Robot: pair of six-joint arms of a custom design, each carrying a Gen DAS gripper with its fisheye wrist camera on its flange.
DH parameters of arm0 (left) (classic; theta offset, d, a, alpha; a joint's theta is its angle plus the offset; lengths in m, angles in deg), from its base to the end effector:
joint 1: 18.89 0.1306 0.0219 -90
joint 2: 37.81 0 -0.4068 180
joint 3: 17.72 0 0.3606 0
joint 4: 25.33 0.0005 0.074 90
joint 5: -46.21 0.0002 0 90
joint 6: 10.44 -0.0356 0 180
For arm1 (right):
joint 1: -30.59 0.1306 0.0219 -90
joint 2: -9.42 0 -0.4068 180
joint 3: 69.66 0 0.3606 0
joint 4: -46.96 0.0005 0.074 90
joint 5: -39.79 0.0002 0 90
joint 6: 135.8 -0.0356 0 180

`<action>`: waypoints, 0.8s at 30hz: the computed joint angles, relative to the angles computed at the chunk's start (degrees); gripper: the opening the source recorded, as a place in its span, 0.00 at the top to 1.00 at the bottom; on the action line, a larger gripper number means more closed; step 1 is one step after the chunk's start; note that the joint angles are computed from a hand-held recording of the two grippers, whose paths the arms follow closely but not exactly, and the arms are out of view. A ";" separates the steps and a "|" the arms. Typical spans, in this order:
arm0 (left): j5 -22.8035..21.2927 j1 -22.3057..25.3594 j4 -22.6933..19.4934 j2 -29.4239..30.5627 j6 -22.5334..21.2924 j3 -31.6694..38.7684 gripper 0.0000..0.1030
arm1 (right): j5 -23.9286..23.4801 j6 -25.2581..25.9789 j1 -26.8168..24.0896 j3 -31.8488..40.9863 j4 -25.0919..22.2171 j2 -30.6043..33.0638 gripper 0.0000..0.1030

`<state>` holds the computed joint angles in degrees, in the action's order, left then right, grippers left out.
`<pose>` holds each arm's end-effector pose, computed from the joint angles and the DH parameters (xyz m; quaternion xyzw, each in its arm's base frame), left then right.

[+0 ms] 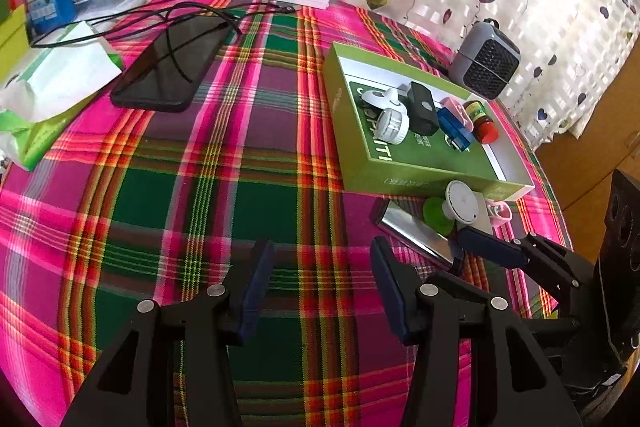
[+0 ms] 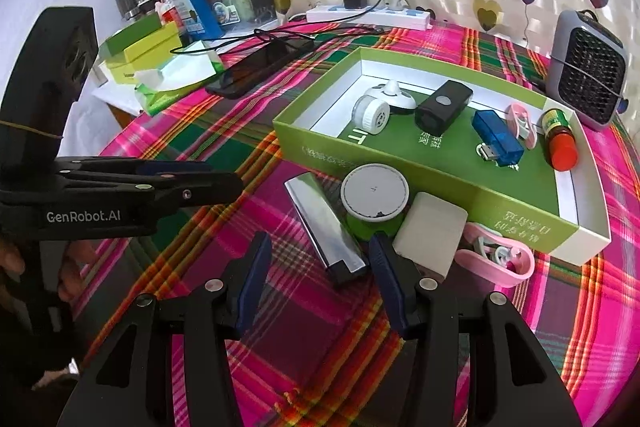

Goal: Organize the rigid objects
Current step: 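Close the left gripper around the silver metal bar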

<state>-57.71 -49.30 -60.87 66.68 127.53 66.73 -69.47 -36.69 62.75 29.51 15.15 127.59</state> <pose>0.4557 -0.2581 0.3112 -0.1802 0.9316 -0.0959 0.3008 0.5212 0.3410 0.2883 -0.3798 0.8495 0.2205 0.2925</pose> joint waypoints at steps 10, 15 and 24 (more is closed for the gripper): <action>0.06 -0.14 -0.56 0.28 0.06 0.43 0.51 | -2.30 -0.70 -0.31 0.32 -0.30 0.22 0.48; 0.18 -0.14 -0.78 0.53 0.26 0.73 0.51 | -4.34 0.77 0.24 1.60 -3.05 1.06 0.48; 1.26 -0.35 -0.34 1.54 0.14 2.00 0.51 | -13.64 1.61 -0.40 2.19 -6.44 1.73 0.48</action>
<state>-56.45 -49.65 -61.21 68.22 127.67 68.73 -83.12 -35.08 62.35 31.70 8.71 129.32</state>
